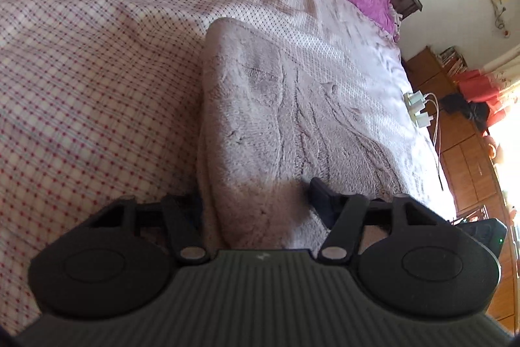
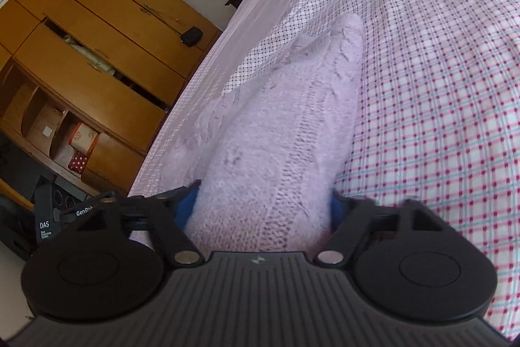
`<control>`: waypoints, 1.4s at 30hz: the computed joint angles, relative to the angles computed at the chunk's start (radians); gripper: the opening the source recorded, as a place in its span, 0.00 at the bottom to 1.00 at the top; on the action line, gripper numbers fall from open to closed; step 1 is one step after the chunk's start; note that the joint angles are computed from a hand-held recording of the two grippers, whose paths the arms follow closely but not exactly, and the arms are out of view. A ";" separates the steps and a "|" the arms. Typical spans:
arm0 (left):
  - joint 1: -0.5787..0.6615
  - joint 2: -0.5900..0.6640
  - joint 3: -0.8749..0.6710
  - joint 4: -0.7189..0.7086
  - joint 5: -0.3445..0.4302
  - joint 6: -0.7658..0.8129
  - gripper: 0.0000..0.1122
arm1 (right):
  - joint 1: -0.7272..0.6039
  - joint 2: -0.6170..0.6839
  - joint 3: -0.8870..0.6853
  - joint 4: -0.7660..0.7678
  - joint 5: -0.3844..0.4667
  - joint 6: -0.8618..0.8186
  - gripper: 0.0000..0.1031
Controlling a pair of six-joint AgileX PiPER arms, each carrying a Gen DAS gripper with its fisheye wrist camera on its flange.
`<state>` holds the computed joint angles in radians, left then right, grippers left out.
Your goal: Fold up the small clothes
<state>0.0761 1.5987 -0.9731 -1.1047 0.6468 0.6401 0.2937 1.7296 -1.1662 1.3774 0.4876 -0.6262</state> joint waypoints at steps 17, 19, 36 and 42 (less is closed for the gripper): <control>-0.058 -0.116 -0.015 0.043 0.103 -0.129 0.32 | -0.141 -0.251 0.016 -0.252 0.179 0.363 0.48; -0.085 -0.132 -0.001 0.038 0.108 -0.139 0.32 | -0.163 -0.313 0.041 -0.314 0.203 0.407 0.48; -0.458 -0.207 0.076 0.334 -0.076 -0.437 0.32 | -0.396 -0.755 0.361 -0.543 0.392 0.481 0.49; -0.493 -0.217 0.111 0.429 -0.120 -0.512 0.35 | -0.290 -0.778 0.465 -0.632 0.259 0.541 0.53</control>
